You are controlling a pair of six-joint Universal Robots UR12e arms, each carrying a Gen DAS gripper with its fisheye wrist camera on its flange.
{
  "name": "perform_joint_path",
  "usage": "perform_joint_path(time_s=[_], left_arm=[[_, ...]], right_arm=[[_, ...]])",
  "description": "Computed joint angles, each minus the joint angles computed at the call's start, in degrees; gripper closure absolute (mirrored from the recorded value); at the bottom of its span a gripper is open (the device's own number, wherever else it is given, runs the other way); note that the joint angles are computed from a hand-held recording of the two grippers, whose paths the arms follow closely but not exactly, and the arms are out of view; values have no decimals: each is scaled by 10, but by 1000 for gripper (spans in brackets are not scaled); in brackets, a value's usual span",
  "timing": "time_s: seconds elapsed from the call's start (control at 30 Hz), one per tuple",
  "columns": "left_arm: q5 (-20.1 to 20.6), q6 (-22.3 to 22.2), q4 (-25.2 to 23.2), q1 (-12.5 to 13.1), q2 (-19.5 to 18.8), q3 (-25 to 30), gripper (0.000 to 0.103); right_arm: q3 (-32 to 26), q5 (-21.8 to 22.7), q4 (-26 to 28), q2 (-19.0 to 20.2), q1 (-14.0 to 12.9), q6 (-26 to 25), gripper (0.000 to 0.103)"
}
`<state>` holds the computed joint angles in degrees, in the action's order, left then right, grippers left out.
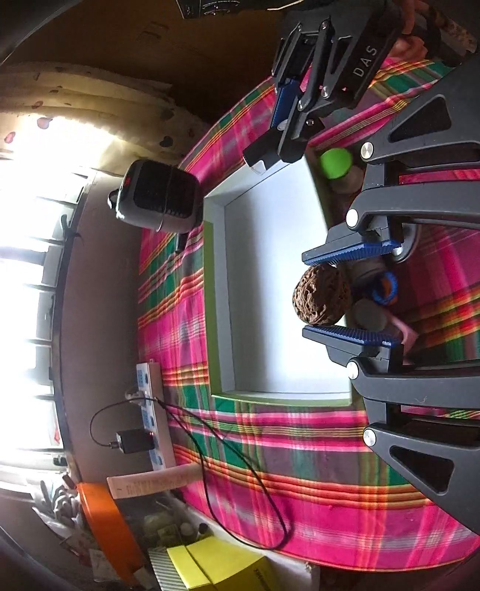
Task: Organize objects
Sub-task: 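Carry the walnut into the white tray with left gripper while right gripper carries the remote there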
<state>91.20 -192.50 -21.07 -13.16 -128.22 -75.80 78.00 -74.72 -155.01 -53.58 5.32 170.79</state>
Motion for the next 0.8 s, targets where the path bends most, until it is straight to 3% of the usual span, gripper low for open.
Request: perform_joint_path(time_s=[0.8], left_arm=[[-1, 12, -57, 18, -59, 94, 72]], right_arm=[[-127, -8, 102, 73, 16, -2, 75]])
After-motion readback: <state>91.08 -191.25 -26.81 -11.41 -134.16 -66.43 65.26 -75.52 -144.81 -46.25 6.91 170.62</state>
